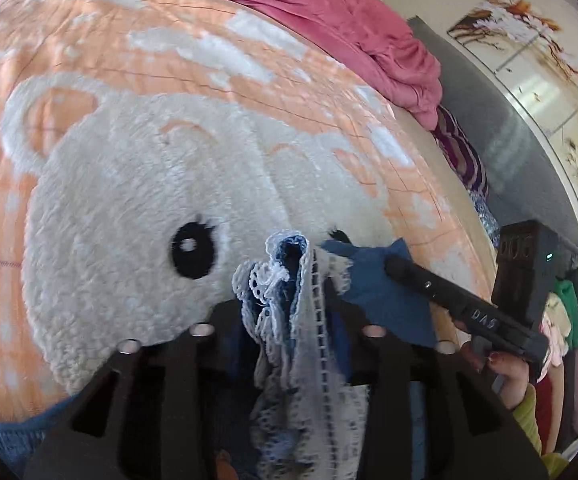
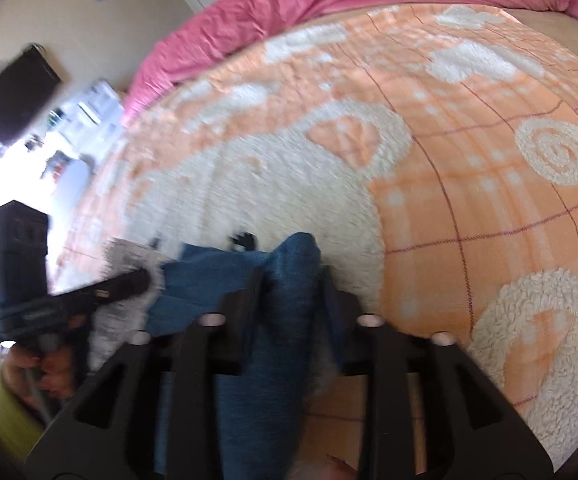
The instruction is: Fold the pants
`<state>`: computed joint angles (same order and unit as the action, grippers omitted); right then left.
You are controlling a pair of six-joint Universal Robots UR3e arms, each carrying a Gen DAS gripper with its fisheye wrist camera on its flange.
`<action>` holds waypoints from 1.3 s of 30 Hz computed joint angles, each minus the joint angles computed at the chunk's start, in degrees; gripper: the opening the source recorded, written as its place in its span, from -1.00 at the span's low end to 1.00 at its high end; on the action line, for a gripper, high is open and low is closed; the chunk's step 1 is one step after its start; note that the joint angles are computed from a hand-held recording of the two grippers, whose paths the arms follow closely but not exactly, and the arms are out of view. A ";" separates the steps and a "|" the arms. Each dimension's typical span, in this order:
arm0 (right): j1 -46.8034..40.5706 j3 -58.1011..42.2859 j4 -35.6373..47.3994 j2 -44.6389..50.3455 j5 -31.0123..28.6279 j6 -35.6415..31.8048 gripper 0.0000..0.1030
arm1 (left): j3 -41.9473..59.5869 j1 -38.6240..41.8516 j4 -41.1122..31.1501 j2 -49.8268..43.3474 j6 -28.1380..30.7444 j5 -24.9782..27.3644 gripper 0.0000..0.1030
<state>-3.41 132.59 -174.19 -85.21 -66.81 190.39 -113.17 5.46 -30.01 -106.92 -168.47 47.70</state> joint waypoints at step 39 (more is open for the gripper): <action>20.54 16.12 20.38 -39.29 -17.10 8.90 0.47 | -25.20 29.51 -72.83 69.68 35.82 -1.15 0.44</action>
